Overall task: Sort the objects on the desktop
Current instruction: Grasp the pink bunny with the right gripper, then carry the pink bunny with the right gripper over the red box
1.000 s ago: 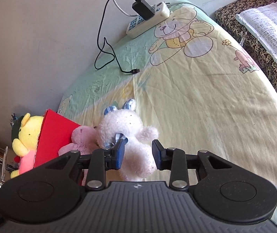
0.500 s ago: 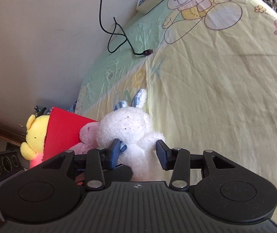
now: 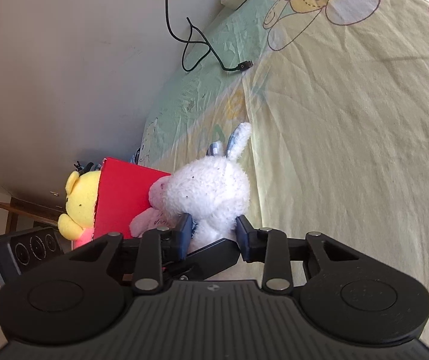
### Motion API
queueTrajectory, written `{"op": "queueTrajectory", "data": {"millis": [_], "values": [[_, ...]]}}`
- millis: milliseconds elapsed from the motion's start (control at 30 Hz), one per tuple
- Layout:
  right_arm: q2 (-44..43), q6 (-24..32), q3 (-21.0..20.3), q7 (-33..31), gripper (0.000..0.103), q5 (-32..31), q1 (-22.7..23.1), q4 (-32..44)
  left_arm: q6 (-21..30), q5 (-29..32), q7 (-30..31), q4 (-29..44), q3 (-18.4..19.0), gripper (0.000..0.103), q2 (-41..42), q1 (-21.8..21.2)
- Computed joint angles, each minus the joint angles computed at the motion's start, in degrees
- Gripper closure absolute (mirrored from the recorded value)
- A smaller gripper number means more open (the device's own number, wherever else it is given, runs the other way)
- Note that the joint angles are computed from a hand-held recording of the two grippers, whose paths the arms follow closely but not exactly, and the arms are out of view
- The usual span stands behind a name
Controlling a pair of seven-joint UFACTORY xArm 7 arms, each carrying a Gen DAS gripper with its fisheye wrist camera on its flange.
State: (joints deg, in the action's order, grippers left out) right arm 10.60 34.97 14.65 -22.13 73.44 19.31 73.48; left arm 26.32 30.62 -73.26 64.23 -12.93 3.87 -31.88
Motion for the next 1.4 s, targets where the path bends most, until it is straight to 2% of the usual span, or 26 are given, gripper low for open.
{"op": "queueTrajectory", "data": {"millis": [133,367,500,667,767,867,933,967,1000,1067,1167,1200,1300,1400], "values": [[-5.9,-2.3,-0.2,-0.6,0.069,0.3,0.9,-4.1,0.5,4.4,-3.2,-0.3,-1.1,0.015,-2.8,-1.0],[-14.6,-9.7,-1.1,-3.8,0.068,4.8,5.9,-9.3,4.2,11.5,-6.1,-2.0,-5.1,0.015,-10.1,0.2],[-16.0,-13.7,-0.9,-7.7,0.068,10.0,9.1,-8.4,6.8,14.1,-6.1,-4.8,-8.1,0.015,-16.8,2.5],[-14.9,-20.0,1.2,-11.0,0.068,13.8,13.0,-4.1,6.7,12.3,-2.2,-11.4,-8.8,0.015,-28.5,4.8],[-12.2,-25.1,3.3,-9.6,0.068,10.8,15.6,-0.1,6.1,8.7,2.8,-17.0,-6.4,0.015,-37.2,4.3],[-7.7,-30.6,5.5,-4.9,0.068,4.9,18.7,4.9,7.3,4.7,9.6,-22.5,-2.8,0.015,-46.2,2.6],[-3.6,-33.5,6.8,-0.1,0.068,-1.2,20.5,8.7,8.5,2.7,13.9,-25.9,-0.6,0.015,-51.7,2.0],[-1.5,-34.8,6.8,4.4,0.068,-6.5,21.8,10.4,9.3,1.8,16.0,-27.5,0.6,0.015,-54.3,1.8],[0.6,-35.8,5.7,9.7,0.068,-12.3,24.0,12.0,10.0,0.9,18.0,-28.9,1.7,0.015,-56.8,1.6],[4.7,-37.1,0.8,19.9,0.068,-22.6,30.0,15.4,11.4,-0.6,22.1,-31.7,4.2,0.015,-61.1,1.4],[10.7,-35.7,-11.6,35.3,0.067,-34.7,41.3,21.6,13.3,-3.4,27.4,-35.9,8.2,0.015,-67.3,1.4],[12.6,-34.8,-15.4,39.6,0.067,-37.6,44.5,23.5,13.6,-4.3,28.8,-37.1,9.4,0.015,-68.9,1.6],[17.6,-32.0,-23.4,49.4,0.067,-43.7,50.5,29.2,13.4,-6.6,32.7,-40.2,12.6,0.015,-71.9,2.5],[22.0,-27.5,-30.4,57.7,0.067,-49.4,54.4,34.5,12.3,-8.8,36.4,-42.9,15.7,0.015,-73.6,3.4]]}}
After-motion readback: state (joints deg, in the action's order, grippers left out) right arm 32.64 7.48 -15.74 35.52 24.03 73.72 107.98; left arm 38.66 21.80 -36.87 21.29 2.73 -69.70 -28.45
